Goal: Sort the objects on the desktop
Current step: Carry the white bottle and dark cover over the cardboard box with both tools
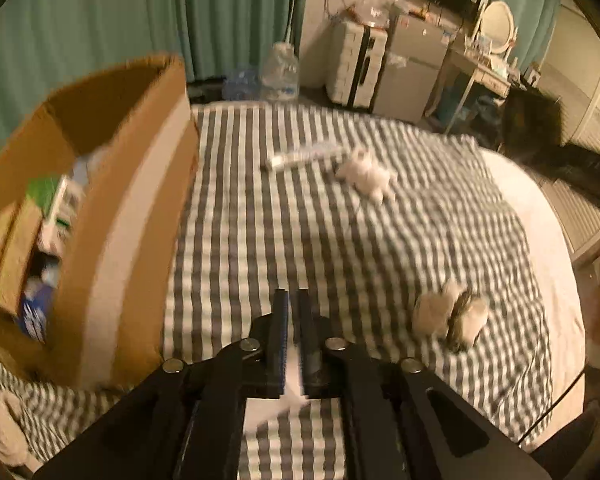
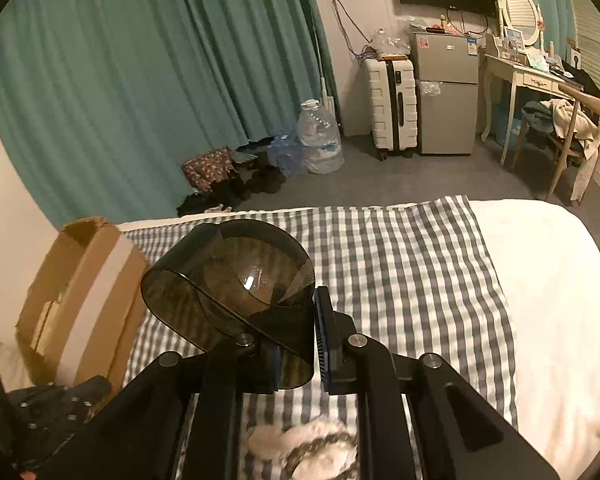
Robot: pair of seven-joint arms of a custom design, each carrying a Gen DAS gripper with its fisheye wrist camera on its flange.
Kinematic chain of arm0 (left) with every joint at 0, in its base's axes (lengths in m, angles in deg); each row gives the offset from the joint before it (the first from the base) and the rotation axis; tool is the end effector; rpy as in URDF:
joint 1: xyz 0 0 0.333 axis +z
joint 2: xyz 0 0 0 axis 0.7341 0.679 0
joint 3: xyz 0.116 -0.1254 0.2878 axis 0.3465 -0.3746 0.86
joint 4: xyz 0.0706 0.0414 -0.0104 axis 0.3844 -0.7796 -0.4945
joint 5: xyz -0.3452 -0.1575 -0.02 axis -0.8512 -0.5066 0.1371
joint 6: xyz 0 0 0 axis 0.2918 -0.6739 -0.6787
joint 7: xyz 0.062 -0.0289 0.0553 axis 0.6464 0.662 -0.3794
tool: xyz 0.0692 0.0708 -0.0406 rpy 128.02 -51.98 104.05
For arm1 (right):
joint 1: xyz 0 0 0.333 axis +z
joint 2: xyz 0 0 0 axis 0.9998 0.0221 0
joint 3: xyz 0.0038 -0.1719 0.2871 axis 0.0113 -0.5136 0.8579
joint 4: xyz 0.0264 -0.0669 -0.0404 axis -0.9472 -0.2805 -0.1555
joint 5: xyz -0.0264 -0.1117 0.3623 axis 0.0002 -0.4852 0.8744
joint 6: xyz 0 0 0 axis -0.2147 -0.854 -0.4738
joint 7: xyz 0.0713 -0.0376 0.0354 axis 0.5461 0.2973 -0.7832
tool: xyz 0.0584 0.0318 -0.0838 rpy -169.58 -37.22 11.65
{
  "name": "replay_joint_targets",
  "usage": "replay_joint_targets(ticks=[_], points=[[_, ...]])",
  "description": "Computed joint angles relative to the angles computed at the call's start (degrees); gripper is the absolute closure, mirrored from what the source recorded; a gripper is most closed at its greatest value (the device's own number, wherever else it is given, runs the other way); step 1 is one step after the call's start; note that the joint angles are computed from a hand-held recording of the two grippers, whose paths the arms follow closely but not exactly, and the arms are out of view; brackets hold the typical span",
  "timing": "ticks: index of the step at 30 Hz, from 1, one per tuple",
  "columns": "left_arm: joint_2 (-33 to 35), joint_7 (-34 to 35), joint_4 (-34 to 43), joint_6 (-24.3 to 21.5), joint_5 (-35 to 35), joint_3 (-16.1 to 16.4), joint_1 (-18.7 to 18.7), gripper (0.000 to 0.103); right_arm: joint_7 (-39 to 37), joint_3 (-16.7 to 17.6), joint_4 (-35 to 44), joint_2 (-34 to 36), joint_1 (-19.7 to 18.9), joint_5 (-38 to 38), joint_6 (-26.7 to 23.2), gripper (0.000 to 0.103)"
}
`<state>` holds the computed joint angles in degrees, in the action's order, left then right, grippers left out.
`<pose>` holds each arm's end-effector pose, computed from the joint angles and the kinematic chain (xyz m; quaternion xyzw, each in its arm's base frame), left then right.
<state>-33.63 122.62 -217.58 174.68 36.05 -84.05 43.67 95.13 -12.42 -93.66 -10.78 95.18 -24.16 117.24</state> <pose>0.5282 -0.1255 0.4707 -0.7680 0.5774 -0.1991 0.1928 0.6922 0.1174 0.5270 -0.7369 0.5462 -0.1248 0.3781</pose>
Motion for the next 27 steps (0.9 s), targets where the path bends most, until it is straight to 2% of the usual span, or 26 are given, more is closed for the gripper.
replay_joint_targets(ticks=[2,4,6,8,14,15,16,18,19,20,22,24,27], points=[[0.1,1.2,-1.3,0.3,-1.9,-0.1,-0.4,0.045,-1.2,0.5,-1.9,-1.6,-0.5,1.4,0.1,0.090],[-0.3,1.9,-2.9,1.4,-2.1,-0.3,-0.7,0.029,-3.0,0.8,-3.0,-2.4,-1.1,3.4,0.0,0.090],[-0.2,3.2,-3.4,1.1,-0.6,-0.8,-1.2,0.025,-4.4,0.8,-4.0,-3.3,-1.6,5.0,-0.5,0.090],[0.8,4.4,-2.4,-1.0,1.0,-1.2,-1.7,0.008,-5.2,0.6,-4.8,-3.8,-1.5,5.9,-0.6,0.090],[6.3,-1.5,1.8,-9.6,9.5,-1.3,-3.2,0.006,-6.5,0.2,-5.5,-4.3,-1.2,7.7,-1.2,0.090],[7.5,-1.5,2.3,-10.6,9.2,-1.1,-3.3,0.006,-7.0,0.2,-5.6,-4.3,-1.2,8.0,-1.2,0.090],[8.0,-1.0,2.1,-10.4,7.8,-0.9,-3.1,0.006,-7.1,0.1,-5.6,-4.3,-1.2,8.1,-1.3,0.090],[8.2,0.5,0.5,-7.0,2.7,-0.5,-2.1,0.008,-7.3,-0.1,-5.4,-4.1,-1.2,8.4,-1.5,0.090],[7.9,1.3,-0.2,-5.5,0.6,-0.3,-1.7,0.018,-7.1,-0.1,-5.4,-4.0,-1.2,8.4,-1.6,0.090],[7.7,1.7,-0.5,-4.9,0.1,-0.2,-1.6,0.033,-7.0,-0.2,-5.2,-3.7,-1.2,8.5,-1.8,0.090],[7.5,0.9,0.1,-5.9,2.9,-0.2,-2.3,0.040,-6.9,-0.3,-5.0,-3.3,-1.2,8.3,-2.0,0.090],[7.5,-0.3,0.6,-7.0,5.4,-0.3,-3.0,0.041,-6.6,-0.3,-4.7,-3.0,-1.1,8.0,-2.2,0.090],[6.7,-0.4,-0.2,-6.0,4.7,-0.3,-3.0,0.041,-6.9,-0.1,-4.9,-3.1,-1.0,7.8,-2.0,0.090]])
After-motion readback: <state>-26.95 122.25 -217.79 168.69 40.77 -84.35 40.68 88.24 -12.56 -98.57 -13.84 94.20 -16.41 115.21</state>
